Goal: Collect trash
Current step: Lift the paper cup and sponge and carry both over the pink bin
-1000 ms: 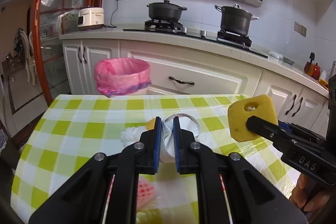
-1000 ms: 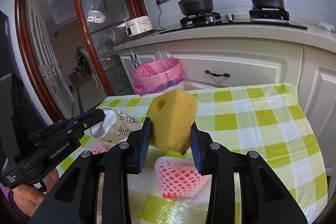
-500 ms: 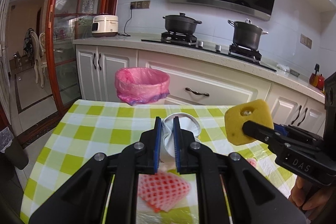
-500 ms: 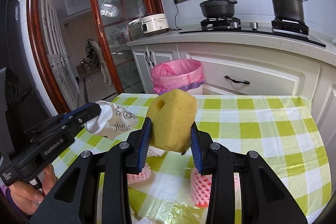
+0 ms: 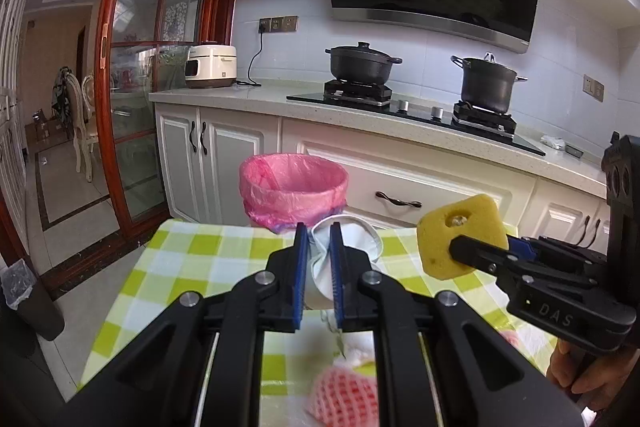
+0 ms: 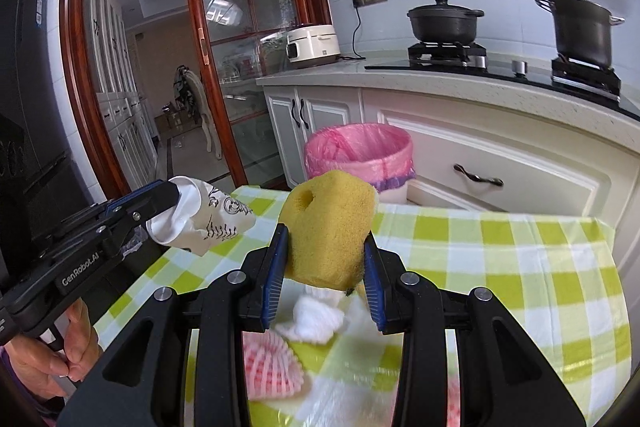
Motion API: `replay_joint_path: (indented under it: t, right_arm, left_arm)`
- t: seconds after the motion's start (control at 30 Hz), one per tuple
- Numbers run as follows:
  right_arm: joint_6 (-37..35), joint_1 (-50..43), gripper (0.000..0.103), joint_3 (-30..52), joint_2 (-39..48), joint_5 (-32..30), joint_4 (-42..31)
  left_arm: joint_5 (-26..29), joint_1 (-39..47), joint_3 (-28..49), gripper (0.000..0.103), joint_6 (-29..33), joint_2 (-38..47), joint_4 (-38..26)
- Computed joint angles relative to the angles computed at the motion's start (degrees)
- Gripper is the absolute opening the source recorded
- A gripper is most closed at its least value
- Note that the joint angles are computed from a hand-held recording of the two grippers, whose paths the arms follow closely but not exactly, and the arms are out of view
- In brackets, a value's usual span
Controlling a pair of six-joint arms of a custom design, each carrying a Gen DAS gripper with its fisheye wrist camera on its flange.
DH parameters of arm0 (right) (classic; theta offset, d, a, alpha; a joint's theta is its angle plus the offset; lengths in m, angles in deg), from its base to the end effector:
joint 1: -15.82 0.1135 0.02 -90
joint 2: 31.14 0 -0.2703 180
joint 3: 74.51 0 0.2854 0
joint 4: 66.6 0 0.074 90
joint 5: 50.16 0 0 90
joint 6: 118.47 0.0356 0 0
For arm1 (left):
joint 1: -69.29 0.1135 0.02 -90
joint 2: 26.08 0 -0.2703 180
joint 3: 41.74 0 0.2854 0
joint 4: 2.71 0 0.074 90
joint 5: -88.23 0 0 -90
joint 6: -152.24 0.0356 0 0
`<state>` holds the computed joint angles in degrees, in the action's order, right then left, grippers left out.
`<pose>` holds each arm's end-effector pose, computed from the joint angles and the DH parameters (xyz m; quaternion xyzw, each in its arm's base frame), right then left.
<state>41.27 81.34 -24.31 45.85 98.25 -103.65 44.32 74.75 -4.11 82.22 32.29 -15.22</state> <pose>0.1332 0.2193 0.1651 0.1417 0.8456 0.0018 0.5147 0.2291 -0.0039 0.1885 0.2869 0.7796 -0.2397 0.5024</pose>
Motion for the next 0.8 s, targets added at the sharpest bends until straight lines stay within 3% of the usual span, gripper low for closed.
replay_joint_path:
  t: [0.27, 0.47, 0.63, 0.8]
  right_arm:
    - [-19.6, -12.0, 0.035, -3.8, -3.9, -7.3, 16.1]
    - [-28.6, -20.2, 0.035, -5.0, -3.9, -13.8, 23.6]
    - [-36.7, -30.1, 0.035, -4.5, -1.8, -23.1, 29.7]
    - [-43.9, -41.6, 0.035, 0.2, 4.3, -33.5, 34.2]
  left_arm:
    - [-6.2, -6.4, 6.3, 0.011, -5.4, 8.8, 7.5]
    - [-10.9, -11.6, 11.5, 0.011, -8.2, 17.1, 12.3]
    - [-14.6, -16.1, 17.4, 0.011, -9.0, 25.8, 16.5]
    - [-16.9, -19.3, 28.2, 0.011, -10.6, 37.1, 17.3]
